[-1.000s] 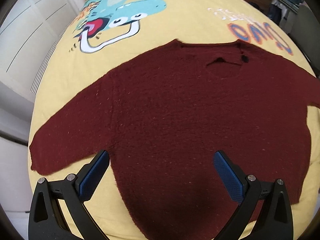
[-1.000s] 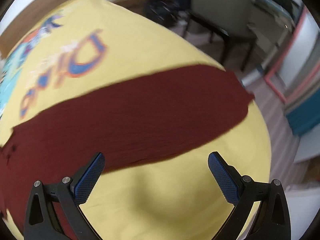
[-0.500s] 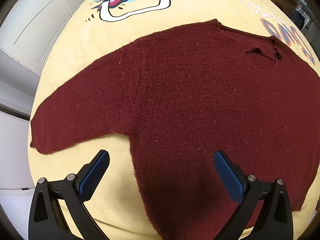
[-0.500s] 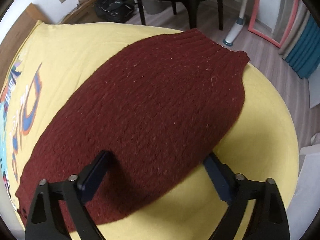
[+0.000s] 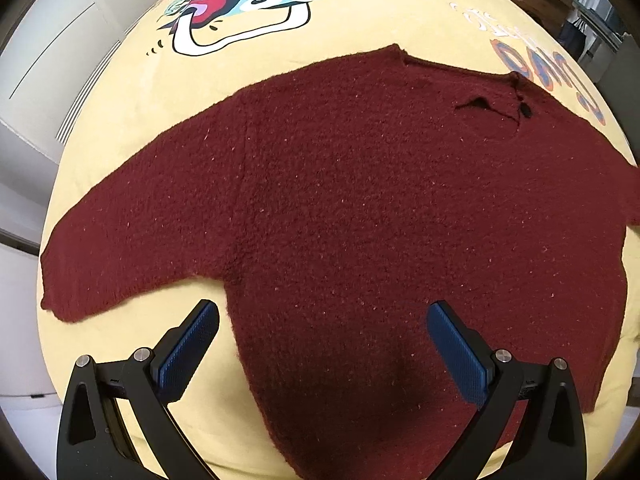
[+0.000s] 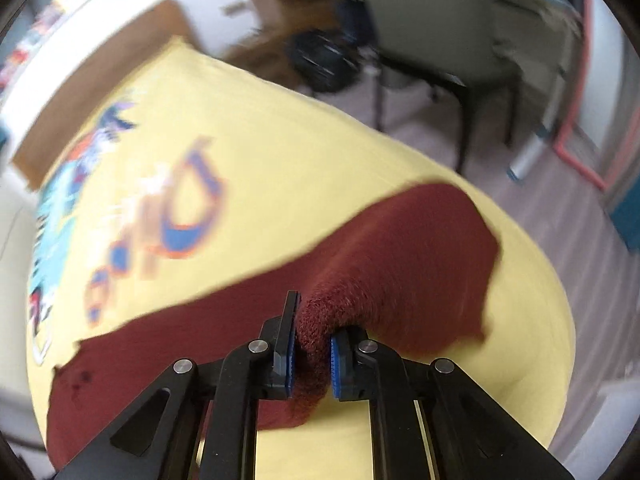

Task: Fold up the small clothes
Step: 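Grasp the sweater's side edge with the right tool and lift it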

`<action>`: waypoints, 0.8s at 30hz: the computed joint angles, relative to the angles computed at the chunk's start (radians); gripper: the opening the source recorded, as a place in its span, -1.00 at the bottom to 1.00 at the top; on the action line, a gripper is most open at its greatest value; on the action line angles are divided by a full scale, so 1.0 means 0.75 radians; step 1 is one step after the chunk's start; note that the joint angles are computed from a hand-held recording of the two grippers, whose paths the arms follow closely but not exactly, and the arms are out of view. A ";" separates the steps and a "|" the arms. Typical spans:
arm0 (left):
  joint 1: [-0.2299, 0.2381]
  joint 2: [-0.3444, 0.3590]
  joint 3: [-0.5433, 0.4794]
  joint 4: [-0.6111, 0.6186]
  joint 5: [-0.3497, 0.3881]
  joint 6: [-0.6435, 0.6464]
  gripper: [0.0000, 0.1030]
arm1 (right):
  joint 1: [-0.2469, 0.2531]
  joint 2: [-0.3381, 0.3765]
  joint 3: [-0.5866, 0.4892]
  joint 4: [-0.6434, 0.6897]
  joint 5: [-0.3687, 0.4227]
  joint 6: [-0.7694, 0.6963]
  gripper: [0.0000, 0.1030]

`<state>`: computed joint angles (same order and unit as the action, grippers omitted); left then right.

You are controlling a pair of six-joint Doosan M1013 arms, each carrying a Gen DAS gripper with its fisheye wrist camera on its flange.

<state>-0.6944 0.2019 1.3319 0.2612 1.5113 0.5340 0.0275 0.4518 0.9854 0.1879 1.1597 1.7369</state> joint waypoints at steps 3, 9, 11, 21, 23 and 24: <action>-0.007 -0.006 0.001 0.003 -0.020 0.012 0.98 | 0.056 -0.061 0.000 0.024 -0.021 -0.085 -0.76; 0.003 -0.023 0.027 0.020 -0.055 0.063 0.98 | 0.186 -0.089 -0.074 0.120 -0.015 -0.234 -0.76; 0.008 -0.029 0.038 0.050 -0.048 0.063 0.98 | 0.245 -0.080 -0.112 0.143 0.010 -0.293 -0.76; 0.058 -0.080 0.106 0.023 -0.109 0.055 0.98 | 0.483 -0.023 -0.077 0.170 0.143 -0.348 -0.76; 0.058 -0.087 0.115 0.016 -0.110 0.045 0.98 | 0.513 -0.017 -0.038 0.154 0.174 -0.347 -0.76; 0.058 -0.091 0.122 0.014 -0.121 0.029 0.98 | 0.528 -0.013 -0.009 0.156 0.196 -0.344 -0.76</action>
